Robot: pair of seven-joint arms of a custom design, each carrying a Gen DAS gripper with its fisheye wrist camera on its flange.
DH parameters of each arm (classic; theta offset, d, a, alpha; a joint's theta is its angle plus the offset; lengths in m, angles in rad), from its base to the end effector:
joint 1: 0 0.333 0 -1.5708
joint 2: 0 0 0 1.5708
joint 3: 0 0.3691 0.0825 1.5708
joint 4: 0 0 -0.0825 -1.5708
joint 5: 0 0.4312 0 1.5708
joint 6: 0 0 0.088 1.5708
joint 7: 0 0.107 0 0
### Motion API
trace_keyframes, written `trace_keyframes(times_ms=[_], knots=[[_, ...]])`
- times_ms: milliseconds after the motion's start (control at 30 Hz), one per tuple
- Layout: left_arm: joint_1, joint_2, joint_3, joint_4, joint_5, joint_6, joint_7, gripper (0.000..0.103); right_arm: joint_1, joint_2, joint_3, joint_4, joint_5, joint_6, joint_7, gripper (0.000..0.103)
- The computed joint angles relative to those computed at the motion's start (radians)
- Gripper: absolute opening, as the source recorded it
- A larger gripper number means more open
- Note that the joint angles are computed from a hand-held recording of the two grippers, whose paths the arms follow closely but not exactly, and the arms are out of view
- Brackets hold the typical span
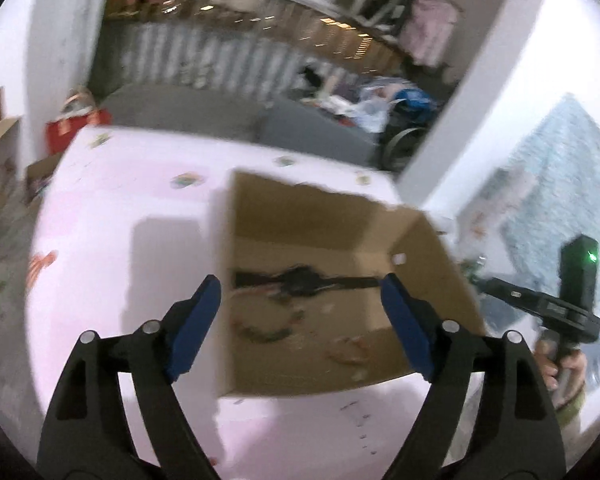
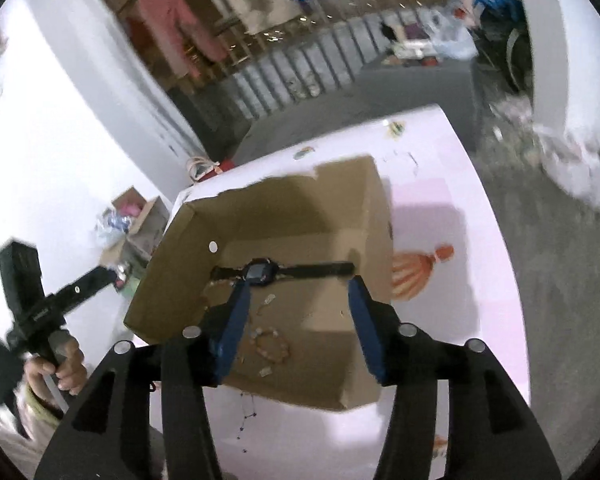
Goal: Organize jewelry
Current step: 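Raise both open tools up and away from the box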
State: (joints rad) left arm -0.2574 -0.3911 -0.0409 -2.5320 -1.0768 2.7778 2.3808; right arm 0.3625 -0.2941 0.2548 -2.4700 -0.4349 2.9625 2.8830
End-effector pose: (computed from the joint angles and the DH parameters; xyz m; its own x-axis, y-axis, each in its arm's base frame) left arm 0.4555 -0.1004 0.4896 -0.3299 -0.8704 0.3655 -0.7470 0.0039 -0.6648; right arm 0.3950 0.3244 0.5072 -0.0916 -0.8778 -0.4702 -0.7492 0.3718 -0.5482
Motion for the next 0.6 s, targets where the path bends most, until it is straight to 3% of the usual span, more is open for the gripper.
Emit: trace_keyframes(times_ms=[100, 133, 233, 400, 600], knots=[[0.053, 0.026, -0.016, -0.011, 0.089, -0.027, -0.139, 0.079, 0.072, 0.024, -0.070, -0.048, 0.118, 0.082, -0.034, 0.051], [0.058, 0.039, -0.008, -0.011, 0.091, -0.047, -0.164, 0.079, 0.072, 0.033, -0.064, -0.052, 0.134, 0.089, -0.030, 0.051], [0.060, 0.080, 0.022, 0.009, 0.051, -0.142, -0.174, 0.079, 0.128, 0.051, -0.109, -0.066, 0.217, 0.118, -0.081, 0.052], [0.089, 0.115, 0.011, 0.023, -0.027, -0.258, -0.140, 0.079, 0.143, 0.057, -0.107, -0.045, 0.254, 0.068, -0.162, 0.056], [0.085, 0.113, -0.053, -0.001, -0.009, -0.143, -0.135, 0.080, 0.158, 0.067, -0.110, -0.016, 0.311, -0.008, -0.250, 0.057]])
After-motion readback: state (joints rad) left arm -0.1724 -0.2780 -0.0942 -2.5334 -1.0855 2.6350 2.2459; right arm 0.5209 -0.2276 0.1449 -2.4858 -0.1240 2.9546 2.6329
